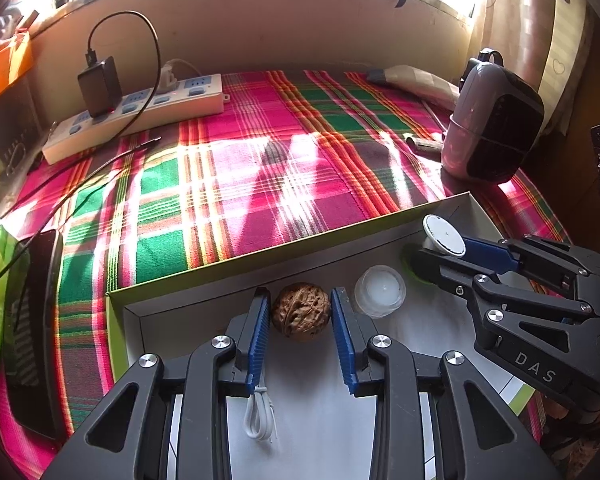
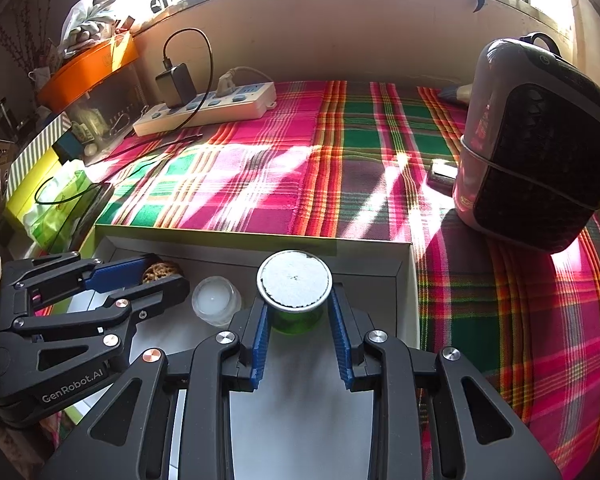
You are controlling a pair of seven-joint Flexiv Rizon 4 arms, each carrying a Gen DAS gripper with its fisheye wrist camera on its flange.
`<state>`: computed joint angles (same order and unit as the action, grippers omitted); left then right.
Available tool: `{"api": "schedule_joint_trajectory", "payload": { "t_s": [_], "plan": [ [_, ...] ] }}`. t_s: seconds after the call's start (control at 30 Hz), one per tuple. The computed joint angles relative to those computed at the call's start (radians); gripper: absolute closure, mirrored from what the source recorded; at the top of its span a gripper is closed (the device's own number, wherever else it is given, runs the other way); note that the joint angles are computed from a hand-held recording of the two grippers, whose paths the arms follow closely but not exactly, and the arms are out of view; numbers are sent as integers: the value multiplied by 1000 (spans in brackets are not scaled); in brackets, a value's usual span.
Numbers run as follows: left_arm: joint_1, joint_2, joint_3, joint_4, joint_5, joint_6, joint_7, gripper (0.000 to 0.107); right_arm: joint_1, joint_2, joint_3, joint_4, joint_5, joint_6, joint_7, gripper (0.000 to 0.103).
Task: Organize objects
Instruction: 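Open the right gripper to release the green roll while the left gripper releases the walnut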
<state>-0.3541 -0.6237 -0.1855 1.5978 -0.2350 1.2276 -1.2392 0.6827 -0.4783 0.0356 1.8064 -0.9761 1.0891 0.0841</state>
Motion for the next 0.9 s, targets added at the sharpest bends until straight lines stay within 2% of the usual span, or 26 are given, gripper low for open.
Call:
{"api": "schedule_joint_trajectory", "payload": {
  "t_s": [0.17,0.3,0.6,0.67,0.9],
  "plan": [
    [5,3,-3,8,-4,4,-1,75,1,0,1,0,0,-4,-1,72],
    [7,6,-3,9,-4,0,1,73,2,1,3,-1,0,-10,-1,62],
    [19,21,-21,33,-23,17,14,68,4,8,5,7,-2,-12,14,59],
    [17,27,-17,41,-23,21,11,68,5,12,5,11,-6,-12,23,56],
    [18,55,-19,77,-27,42,10,68,8,24,10,24,-27,-13,51,56]
  ]
}}
